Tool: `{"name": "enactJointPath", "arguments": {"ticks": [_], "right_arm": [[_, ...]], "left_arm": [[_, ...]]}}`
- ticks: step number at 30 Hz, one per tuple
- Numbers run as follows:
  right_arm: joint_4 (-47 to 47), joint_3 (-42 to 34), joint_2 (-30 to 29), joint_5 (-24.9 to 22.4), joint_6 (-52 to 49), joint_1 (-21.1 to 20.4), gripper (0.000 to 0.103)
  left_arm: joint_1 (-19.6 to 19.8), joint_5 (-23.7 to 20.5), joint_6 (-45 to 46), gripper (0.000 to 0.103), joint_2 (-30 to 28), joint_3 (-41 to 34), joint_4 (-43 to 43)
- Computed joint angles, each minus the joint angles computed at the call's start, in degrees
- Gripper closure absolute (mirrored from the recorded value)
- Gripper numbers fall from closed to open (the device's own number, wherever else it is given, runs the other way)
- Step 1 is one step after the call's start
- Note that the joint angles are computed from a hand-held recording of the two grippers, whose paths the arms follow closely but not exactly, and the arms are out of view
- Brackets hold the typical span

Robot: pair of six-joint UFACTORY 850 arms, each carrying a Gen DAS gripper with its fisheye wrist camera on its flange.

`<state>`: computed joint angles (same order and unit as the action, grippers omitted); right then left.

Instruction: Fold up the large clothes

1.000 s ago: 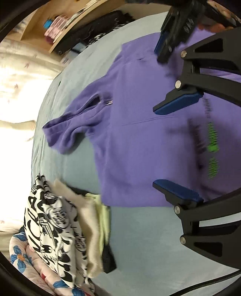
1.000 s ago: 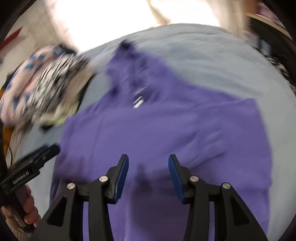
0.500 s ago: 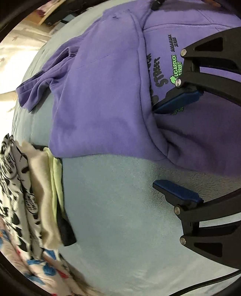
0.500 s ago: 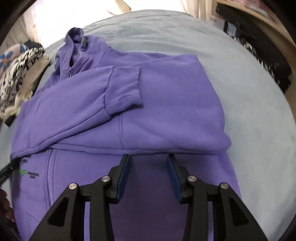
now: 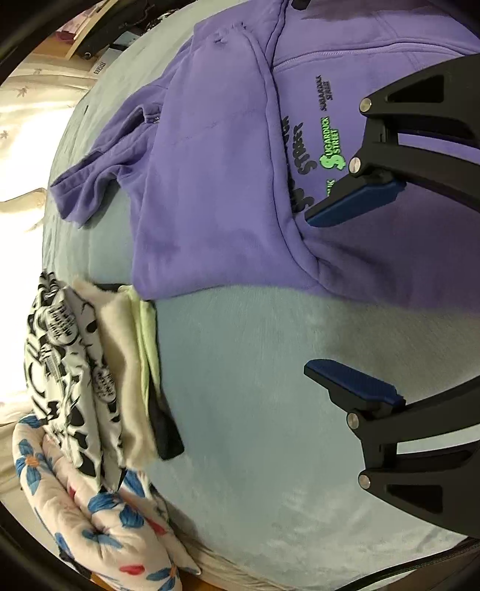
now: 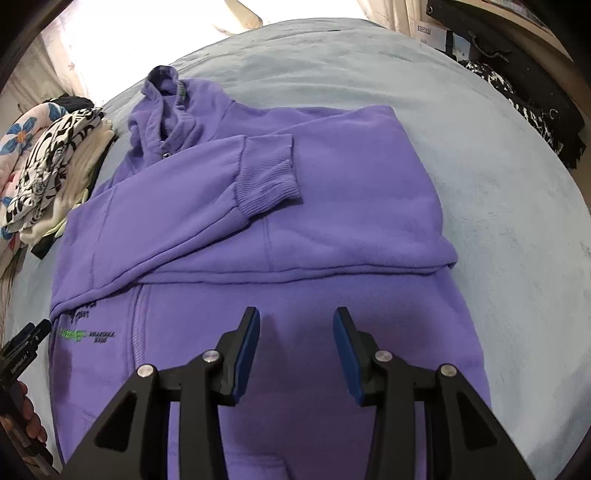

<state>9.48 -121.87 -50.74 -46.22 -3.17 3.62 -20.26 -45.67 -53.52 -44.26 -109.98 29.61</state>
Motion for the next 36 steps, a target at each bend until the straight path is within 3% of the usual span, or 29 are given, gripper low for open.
{"name": "enactJointPath", "arguments": {"ticks": [5, 10, 23, 29, 36], "right_arm": [[3.02, 7.06, 5.91, 3.19, -3.69, 0.15, 0.061], [5.80, 16.15, 13.16, 7.32, -7.20, 0.31, 0.060], [7.86, 35.85, 28.82, 15.23, -12.08, 0.15, 0.055], [12.64, 45.50, 35.89, 22.11, -18.87, -0.84, 0.055], [13.74, 50.97, 39.73, 22.86, -23.32, -3.17, 0.055]], "left_arm": [[-1.37, 0.35, -2.70, 0.030, 4.97, 4.94, 3.72], [-3.54, -2.00, -7.63, 0.030, 10.00, 9.63, 8.43], [-8.52, 1.49, -18.99, 0.028, 24.66, 27.02, 13.30], [-9.26, 6.00, -21.33, 0.028, 28.89, 34.37, 11.70], [-9.56, 11.73, -21.43, 0.028, 32.87, 41.61, 8.91]]}}
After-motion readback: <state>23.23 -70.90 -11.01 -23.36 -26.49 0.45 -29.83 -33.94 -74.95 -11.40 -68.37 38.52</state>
